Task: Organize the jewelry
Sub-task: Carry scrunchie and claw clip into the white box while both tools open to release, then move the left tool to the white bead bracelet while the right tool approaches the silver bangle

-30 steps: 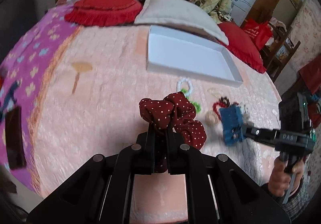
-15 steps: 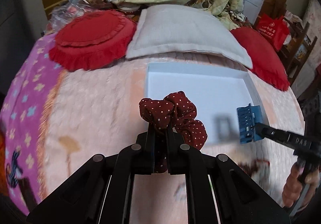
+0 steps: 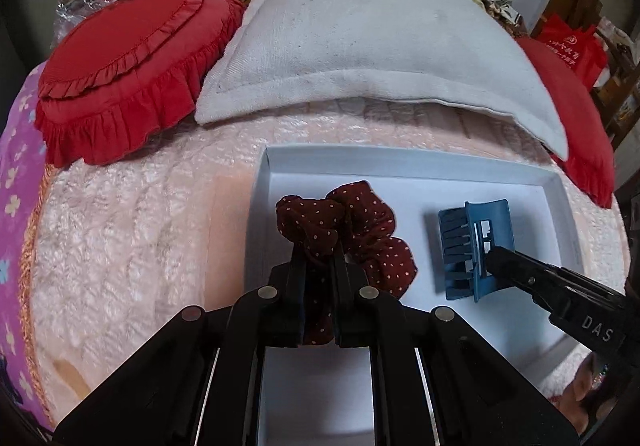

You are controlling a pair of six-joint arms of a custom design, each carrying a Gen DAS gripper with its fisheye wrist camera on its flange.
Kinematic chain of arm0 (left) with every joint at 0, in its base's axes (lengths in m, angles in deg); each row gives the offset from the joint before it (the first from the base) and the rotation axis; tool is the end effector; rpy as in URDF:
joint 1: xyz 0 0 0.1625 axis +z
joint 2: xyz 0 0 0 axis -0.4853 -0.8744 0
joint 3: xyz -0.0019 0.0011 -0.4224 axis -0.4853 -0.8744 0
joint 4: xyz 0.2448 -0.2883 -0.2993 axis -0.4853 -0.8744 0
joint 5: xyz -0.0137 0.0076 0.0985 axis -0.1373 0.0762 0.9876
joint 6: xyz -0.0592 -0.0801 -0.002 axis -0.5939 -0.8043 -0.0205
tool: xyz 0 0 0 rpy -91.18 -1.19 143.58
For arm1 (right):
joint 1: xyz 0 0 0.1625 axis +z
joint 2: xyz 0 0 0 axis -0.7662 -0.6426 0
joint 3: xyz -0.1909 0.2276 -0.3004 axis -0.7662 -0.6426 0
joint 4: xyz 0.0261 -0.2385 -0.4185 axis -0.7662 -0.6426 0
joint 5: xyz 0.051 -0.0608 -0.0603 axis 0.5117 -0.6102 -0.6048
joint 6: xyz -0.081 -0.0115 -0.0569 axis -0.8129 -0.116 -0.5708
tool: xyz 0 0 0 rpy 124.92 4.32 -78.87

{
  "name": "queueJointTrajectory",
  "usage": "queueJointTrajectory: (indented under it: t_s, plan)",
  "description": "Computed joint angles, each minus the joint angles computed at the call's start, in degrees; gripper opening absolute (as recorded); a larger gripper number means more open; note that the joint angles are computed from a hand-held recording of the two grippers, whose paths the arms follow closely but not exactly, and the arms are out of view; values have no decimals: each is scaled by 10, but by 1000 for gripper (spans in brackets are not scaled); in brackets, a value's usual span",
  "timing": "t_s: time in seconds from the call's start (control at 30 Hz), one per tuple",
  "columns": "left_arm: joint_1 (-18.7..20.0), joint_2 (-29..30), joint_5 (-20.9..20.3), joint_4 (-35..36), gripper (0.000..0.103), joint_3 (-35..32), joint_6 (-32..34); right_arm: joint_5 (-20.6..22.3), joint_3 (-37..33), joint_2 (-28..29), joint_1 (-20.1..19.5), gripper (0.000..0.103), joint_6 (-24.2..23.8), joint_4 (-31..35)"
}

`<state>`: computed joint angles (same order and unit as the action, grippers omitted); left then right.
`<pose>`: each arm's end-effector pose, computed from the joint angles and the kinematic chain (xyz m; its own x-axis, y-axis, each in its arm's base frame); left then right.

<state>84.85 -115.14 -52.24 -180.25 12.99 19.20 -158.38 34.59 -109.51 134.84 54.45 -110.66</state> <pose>-0.3276 -0.8089 -0.0192 -0.6339 0.5850 -0.5059 0.6689 0.7431 0.0212 0.0341 -0.6776 0.2415 -0.8823 0.4252 0.2017 0.1690 0.6863 -0.7074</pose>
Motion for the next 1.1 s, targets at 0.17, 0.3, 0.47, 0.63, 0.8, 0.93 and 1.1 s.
queueJointTrajectory:
  t_s: [0.17,0.3,0.47,0.63,0.8,0.93,1.1]
  plan:
    - [2,4,1,-9,37,-6,13,-29,-15,19,6,21,-23,-9]
    - [2,-15,-16,-14,42,13,5,-73,-17,26,20,48,-52,-37]
    - [-3,-75,-54,-23,42,73,-19,-75,27,-19,32,48,-45,-51]
    - [-23,-169,-39,-85,42,189,-6,-83,102,-87,51,48,-38,-65]
    - [-39,-264,-6,-128,42,310,-12,-104,193,-154,79,48,-33,-81]
    - [-42,-316,12,-136,42,382,-22,-104,265,-192,90,48,-13,-105]
    - [-42,-354,13,-137,42,450,-37,-92,347,-217,96,48,3,-162]
